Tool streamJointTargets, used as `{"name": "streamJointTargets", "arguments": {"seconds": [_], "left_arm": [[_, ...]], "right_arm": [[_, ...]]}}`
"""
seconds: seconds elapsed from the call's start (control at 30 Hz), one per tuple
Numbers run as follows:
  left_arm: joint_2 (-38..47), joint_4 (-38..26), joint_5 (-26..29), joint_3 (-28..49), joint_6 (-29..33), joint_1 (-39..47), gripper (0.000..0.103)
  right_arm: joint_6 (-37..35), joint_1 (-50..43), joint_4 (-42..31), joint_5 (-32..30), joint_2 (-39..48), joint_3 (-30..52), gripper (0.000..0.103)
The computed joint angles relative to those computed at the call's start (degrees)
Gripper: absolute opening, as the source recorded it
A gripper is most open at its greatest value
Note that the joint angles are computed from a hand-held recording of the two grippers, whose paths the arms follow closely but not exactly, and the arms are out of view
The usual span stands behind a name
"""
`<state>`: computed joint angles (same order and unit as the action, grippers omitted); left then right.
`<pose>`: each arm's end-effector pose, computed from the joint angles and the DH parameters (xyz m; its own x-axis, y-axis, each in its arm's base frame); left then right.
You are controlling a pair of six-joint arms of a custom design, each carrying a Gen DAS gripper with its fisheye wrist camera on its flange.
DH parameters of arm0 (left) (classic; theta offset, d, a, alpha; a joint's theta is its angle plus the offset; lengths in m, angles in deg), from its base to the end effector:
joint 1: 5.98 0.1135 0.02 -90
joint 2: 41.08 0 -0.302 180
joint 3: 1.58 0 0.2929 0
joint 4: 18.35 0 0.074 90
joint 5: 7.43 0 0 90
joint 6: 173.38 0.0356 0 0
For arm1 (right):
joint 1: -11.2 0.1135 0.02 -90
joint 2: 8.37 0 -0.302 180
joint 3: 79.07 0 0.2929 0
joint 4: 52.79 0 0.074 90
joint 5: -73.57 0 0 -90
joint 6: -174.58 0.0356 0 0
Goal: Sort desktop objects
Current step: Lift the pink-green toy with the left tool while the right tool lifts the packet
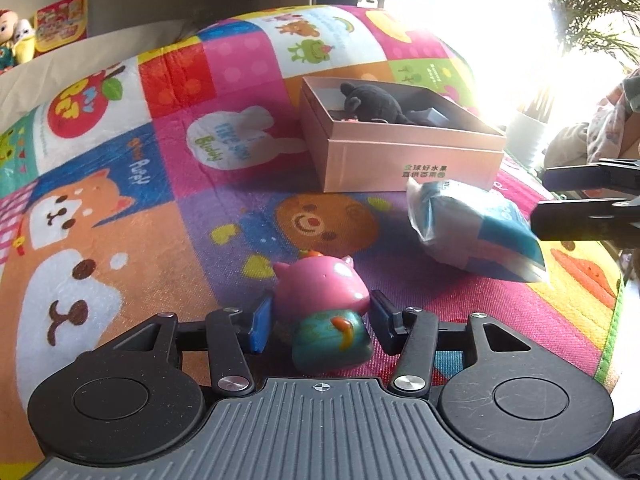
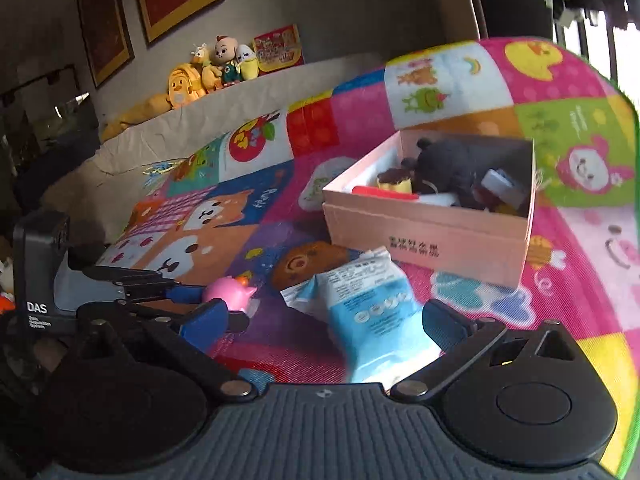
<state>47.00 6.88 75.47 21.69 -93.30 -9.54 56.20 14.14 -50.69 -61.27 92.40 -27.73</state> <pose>0.2187 -0.0092 0.0806 -0.6207 -0.1327 -0.7728 -0.1425 0.9883 -0.0552 0.3325 0.0422 0.1147 -0.4019 -0.3581 -0.8427 -0.8010 0.5835 0.1340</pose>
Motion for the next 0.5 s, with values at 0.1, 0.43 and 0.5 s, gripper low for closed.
{"name": "streamJointTargets", "arguments": {"seconds": [0.1,0.43,0.5], "left_arm": [[0.1,-0.1,-0.4,0.1,0.1,-1.0,0.055],[-5.4,-5.2,-4.5,-1.1,-0.8,-6.6,0.055],[-7.2,-6.2,-5.1,-1.5,-0.9,-7.3,0.055]], "right_arm": [[-0.1,2.8,2.9,6.0,1.2,0.7,0.103],[0.8,9.5,-2.9,13.7,9.3,9.3,0.083],[-0.6,9.1,-6.3,13.6,7.4,8.7,0.066]]}}
